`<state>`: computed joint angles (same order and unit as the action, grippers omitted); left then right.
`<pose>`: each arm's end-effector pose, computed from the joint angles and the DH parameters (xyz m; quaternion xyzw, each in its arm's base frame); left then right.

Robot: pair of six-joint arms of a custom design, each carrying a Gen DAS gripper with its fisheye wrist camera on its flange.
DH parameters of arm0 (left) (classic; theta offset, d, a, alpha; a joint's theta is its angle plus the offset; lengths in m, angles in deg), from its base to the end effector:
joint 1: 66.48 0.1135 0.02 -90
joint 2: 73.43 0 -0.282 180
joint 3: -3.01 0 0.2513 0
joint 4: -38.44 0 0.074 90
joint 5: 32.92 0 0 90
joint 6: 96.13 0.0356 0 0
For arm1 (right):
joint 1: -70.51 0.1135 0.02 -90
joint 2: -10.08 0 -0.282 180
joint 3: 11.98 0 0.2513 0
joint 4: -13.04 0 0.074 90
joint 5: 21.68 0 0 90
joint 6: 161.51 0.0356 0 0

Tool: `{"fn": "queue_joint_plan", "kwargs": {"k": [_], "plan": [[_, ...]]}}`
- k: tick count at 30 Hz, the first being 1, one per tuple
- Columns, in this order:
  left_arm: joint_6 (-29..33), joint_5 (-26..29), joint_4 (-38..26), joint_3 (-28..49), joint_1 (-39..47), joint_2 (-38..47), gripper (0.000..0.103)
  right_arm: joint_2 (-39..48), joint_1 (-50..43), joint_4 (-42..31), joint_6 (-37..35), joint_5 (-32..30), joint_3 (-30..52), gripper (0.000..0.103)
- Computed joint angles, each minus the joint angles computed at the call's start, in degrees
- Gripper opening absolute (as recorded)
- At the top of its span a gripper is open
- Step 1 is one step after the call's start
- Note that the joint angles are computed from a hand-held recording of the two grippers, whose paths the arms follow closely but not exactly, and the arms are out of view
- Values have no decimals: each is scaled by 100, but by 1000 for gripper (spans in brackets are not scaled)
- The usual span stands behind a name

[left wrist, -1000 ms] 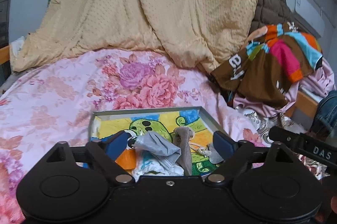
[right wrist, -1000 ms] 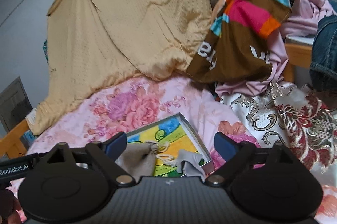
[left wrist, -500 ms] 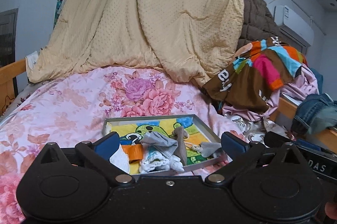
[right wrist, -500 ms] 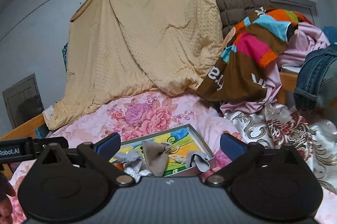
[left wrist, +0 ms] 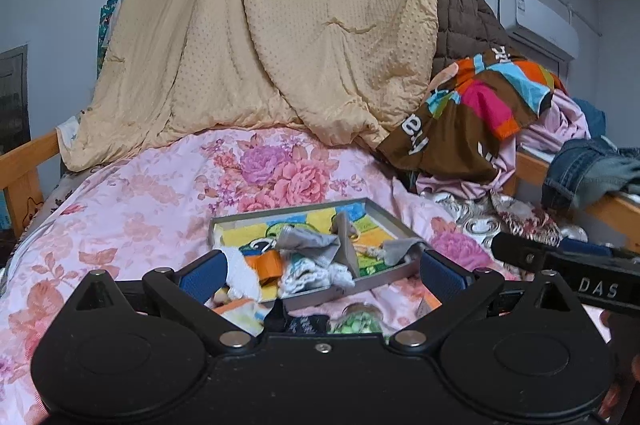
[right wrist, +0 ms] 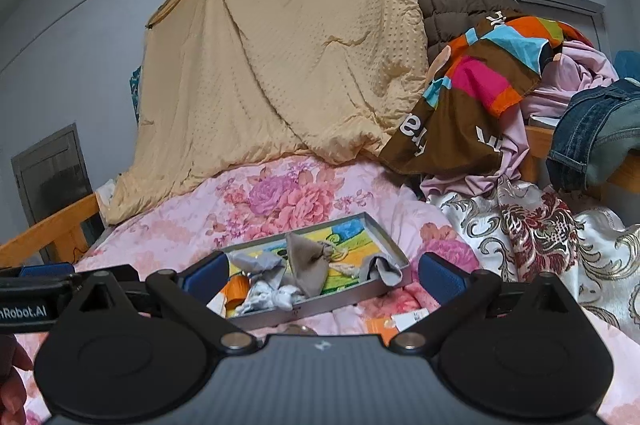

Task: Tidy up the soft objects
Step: 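Withdraw both open tools from the tray back over the pile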

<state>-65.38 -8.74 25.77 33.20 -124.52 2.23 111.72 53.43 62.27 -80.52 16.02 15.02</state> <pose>0.1192 -0.1297 0.1323 -0.1576 0.8057 0.0751 0.5661 0.2281 -0.0406 0.1063 -0.1815 0.7735 0.2547 0.5513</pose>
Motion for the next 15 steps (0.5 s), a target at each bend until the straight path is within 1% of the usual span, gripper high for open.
{"fn": "queue_joint_plan", "kwargs": {"k": [3, 6, 11, 15], "plan": [[-377, -15, -346, -16, -175, 114, 102, -47, -63, -4, -131, 11, -129, 103], [-923, -41, -735, -29, -376, 284, 102, -89, -110, -76, -238, 58, -203, 103], [-1759, 56, -1219, -191, -710, 468, 102, -196, -99, -472, -523, 180, -227, 103], [-2517, 187, -1783, -269, -1042, 690, 102, -329, -4, -817, -837, 343, -275, 103]]}}
